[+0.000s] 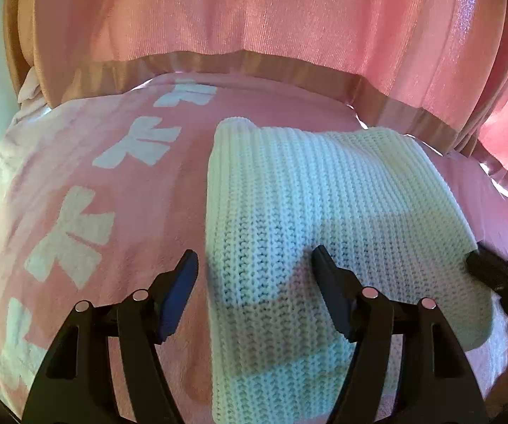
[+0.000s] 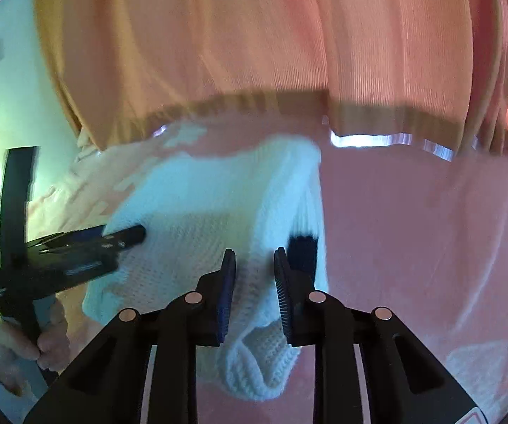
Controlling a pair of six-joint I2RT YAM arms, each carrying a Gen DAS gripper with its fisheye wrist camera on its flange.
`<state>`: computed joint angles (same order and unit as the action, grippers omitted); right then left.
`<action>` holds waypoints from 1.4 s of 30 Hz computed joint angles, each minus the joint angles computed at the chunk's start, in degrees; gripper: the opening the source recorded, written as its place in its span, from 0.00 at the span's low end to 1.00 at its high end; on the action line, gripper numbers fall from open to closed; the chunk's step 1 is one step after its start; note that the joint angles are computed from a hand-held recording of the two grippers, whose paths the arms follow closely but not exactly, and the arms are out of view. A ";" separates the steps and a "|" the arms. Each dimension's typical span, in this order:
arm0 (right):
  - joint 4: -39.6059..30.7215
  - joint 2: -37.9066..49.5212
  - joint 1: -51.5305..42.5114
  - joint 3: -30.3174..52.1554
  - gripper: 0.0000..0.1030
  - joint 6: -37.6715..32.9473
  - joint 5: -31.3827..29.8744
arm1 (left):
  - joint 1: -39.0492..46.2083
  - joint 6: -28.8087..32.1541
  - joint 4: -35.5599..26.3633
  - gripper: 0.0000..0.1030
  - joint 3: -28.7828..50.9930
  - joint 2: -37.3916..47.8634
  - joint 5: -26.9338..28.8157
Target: Fold small clothes
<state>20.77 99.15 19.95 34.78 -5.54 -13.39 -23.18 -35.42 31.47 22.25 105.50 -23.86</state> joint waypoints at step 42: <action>27.87 -3.15 -6.02 -26.63 0.71 -3.44 8.31 | -36.61 -46.34 -35.76 0.93 10.73 14.16 -28.38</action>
